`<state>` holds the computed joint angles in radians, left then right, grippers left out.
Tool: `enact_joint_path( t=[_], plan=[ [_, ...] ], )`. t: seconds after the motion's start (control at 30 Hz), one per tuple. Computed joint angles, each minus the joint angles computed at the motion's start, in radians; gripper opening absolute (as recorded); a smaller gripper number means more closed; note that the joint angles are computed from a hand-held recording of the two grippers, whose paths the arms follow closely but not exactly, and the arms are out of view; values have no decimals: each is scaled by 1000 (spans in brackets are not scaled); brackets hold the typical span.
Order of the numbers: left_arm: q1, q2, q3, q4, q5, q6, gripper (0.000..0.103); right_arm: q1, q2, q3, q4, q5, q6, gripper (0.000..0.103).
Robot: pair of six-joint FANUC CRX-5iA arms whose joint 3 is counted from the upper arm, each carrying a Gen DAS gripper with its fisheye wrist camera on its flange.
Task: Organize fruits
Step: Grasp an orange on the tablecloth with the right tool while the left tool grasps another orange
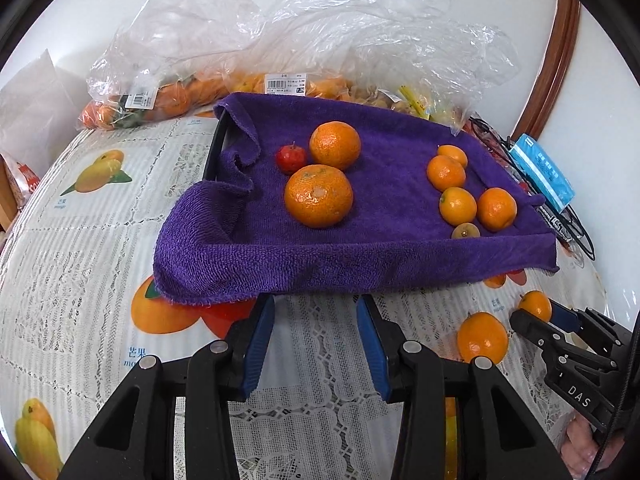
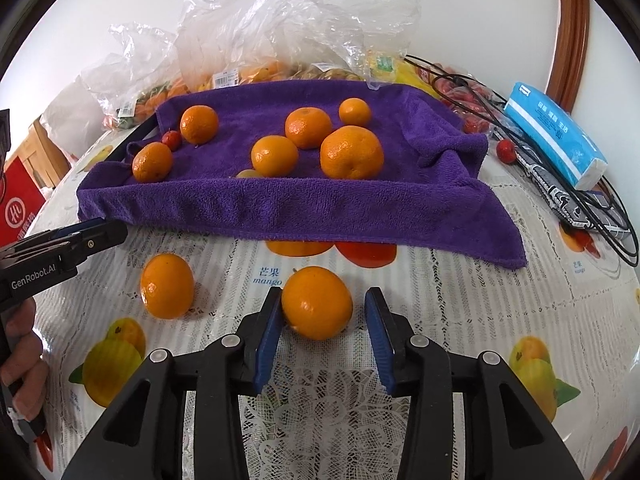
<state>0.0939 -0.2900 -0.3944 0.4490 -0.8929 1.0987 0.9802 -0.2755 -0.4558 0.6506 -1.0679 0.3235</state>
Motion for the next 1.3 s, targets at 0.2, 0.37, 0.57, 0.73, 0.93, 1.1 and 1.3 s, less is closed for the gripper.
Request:
enact_joint_path(
  t=[0.2, 0.37, 0.57, 0.73, 0.93, 1.1, 1.3],
  plan=[
    [-11, 12, 26, -35, -17, 14, 40, 5, 8, 4, 7, -14, 7, 42],
    [-2, 15, 24, -12, -24, 12, 40, 9, 13, 7, 11, -20, 7, 42],
    [3, 0, 2, 6, -5, 18, 41, 12, 14, 12, 10, -24, 2, 43],
    [-2, -2, 7, -6, -9, 25, 41, 4, 9, 10, 3, -18, -1, 46],
    [17, 5, -6, 79, -46, -39, 40, 6, 6, 5, 11, -24, -25, 39],
    [15, 0, -15, 102, -42, -61, 40, -2, -15, -10, 9, 1, -47, 33],
    [16, -2, -22, 128, -49, -85, 41, 21, -34, -28, 57, -5, -88, 33]
  ],
)
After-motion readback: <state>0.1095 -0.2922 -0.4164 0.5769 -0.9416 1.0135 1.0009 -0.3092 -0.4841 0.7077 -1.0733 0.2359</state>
